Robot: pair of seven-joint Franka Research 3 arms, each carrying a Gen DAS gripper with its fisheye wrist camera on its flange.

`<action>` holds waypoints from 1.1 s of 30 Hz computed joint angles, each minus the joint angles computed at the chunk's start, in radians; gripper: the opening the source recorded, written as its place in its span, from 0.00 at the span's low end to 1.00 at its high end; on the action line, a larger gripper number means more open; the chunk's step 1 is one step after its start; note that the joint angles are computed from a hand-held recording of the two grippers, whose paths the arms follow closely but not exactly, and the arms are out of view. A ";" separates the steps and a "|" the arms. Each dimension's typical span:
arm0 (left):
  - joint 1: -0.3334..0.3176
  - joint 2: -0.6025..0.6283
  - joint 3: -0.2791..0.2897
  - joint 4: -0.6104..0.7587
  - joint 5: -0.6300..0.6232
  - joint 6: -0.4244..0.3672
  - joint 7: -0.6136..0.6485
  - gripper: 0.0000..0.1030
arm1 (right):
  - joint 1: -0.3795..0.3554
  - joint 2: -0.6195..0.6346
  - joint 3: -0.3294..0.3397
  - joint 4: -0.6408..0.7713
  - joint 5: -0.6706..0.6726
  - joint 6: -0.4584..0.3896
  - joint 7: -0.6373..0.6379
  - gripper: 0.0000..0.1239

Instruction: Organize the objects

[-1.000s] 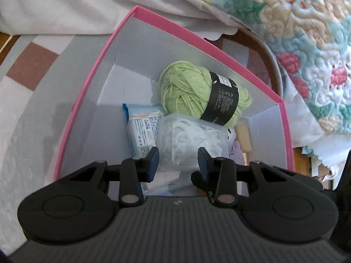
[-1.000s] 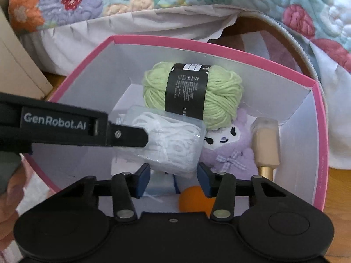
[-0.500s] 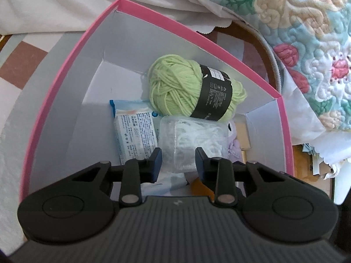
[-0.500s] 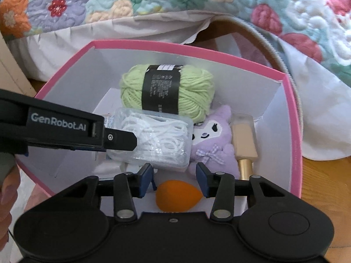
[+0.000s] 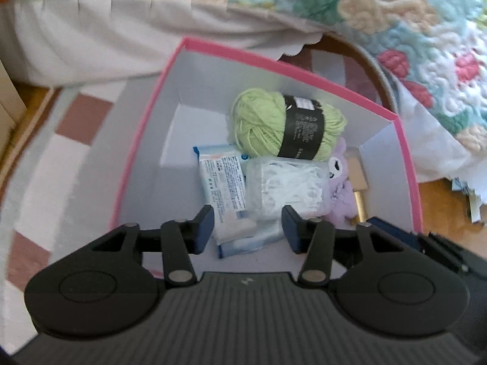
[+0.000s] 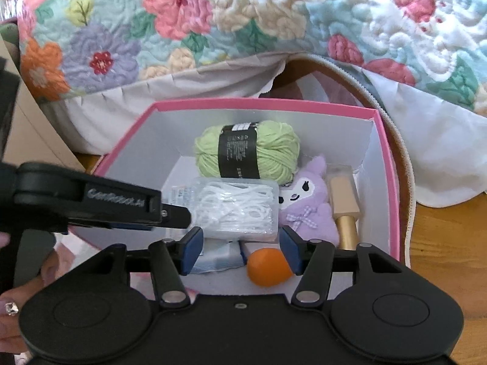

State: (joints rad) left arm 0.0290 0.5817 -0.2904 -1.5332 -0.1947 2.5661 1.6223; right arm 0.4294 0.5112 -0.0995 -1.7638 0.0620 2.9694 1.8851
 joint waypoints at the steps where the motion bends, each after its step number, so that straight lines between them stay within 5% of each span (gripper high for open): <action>1: 0.002 -0.024 0.001 -0.026 0.005 0.017 0.006 0.50 | -0.008 -0.013 0.010 -0.010 0.008 0.001 -0.004 0.49; 5: 0.001 -0.120 0.016 -0.120 0.039 0.065 0.033 0.60 | 0.012 -0.065 -0.006 -0.052 -0.004 0.009 0.010 0.50; 11: 0.001 -0.221 0.032 -0.177 0.048 0.044 0.062 0.62 | 0.015 -0.149 0.001 -0.096 -0.047 -0.021 0.027 0.52; 15: 0.010 -0.308 0.038 -0.245 0.011 0.044 0.116 0.73 | 0.017 -0.214 0.012 -0.142 -0.081 -0.014 0.052 0.56; 21: -0.001 -0.426 0.073 -0.339 -0.028 0.047 0.186 0.80 | 0.062 -0.308 -0.024 -0.194 -0.264 -0.049 0.205 0.59; 33: -0.049 -0.625 0.163 -0.526 -0.098 0.058 0.294 0.86 | -0.004 -0.473 0.085 -0.296 -0.500 -0.150 0.393 0.61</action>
State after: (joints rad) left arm -0.0202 -0.0428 -0.1271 -2.0595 -0.2925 2.6241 1.9166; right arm 0.4259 0.0381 -0.0150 -2.0597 -0.4376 2.8189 2.2781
